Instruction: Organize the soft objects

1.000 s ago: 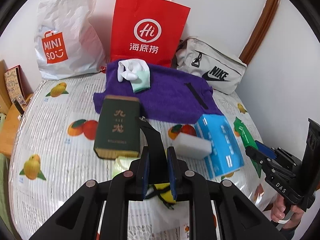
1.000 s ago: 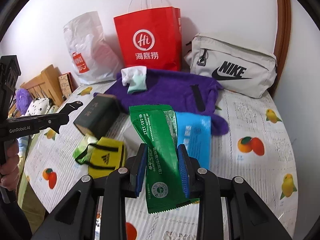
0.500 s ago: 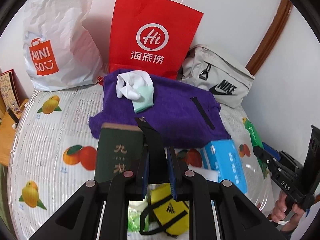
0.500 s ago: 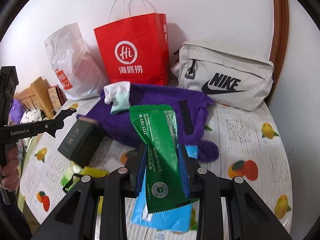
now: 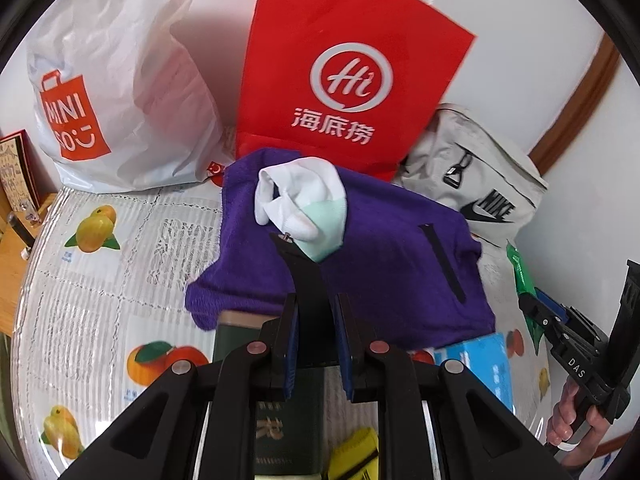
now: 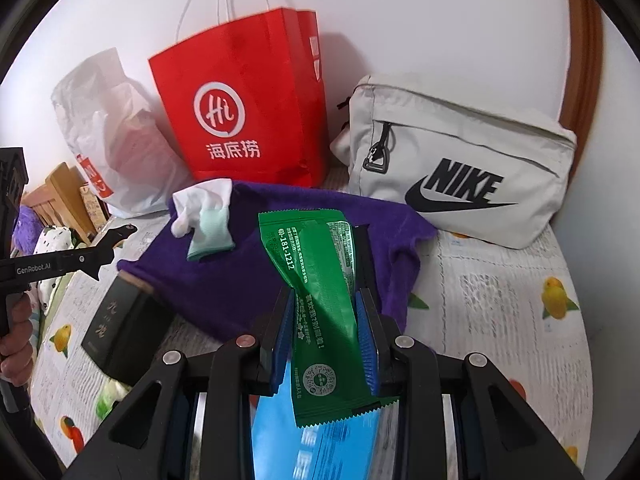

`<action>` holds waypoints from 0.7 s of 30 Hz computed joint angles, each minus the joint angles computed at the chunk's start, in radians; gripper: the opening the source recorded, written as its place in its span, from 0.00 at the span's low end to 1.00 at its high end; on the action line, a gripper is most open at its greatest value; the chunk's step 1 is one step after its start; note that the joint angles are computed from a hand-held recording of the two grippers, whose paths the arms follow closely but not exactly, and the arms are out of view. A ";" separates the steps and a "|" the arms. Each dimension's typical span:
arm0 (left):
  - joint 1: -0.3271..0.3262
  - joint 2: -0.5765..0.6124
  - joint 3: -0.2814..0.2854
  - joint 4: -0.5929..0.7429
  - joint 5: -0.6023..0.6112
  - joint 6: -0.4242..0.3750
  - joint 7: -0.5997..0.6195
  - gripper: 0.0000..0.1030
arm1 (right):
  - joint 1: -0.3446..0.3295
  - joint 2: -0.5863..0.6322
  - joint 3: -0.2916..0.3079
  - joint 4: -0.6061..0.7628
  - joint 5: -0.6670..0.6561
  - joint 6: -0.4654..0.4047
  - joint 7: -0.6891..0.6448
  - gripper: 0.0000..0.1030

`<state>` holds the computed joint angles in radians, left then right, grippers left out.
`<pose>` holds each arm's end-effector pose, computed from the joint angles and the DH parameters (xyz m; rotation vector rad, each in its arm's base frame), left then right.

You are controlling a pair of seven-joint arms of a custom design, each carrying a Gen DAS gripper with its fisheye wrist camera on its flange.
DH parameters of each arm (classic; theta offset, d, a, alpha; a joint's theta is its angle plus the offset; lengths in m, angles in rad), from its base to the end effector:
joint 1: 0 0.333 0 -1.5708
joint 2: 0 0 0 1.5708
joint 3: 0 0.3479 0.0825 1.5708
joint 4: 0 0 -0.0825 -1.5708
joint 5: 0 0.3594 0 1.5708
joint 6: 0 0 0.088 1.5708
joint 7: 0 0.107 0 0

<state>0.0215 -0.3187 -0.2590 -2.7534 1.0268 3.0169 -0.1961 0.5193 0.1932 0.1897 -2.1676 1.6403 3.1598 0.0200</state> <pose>0.3467 -0.1498 0.3964 -2.3221 1.3351 -0.7657 0.4620 0.2733 0.3806 -2.1079 1.1206 -0.3526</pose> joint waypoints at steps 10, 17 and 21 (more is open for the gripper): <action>0.046 0.145 0.050 0.078 0.074 0.048 -0.011 0.16 | 0.022 0.146 -0.046 0.065 -0.486 -0.018 0.459 0.30; 0.046 0.223 0.095 0.127 0.129 0.050 -0.061 0.16 | 0.048 0.198 -0.098 0.093 -0.713 -0.035 0.662 0.30; 0.030 0.269 0.120 0.147 0.112 0.062 -0.042 0.16 | 0.066 0.220 -0.136 0.110 -0.823 -0.065 0.763 0.30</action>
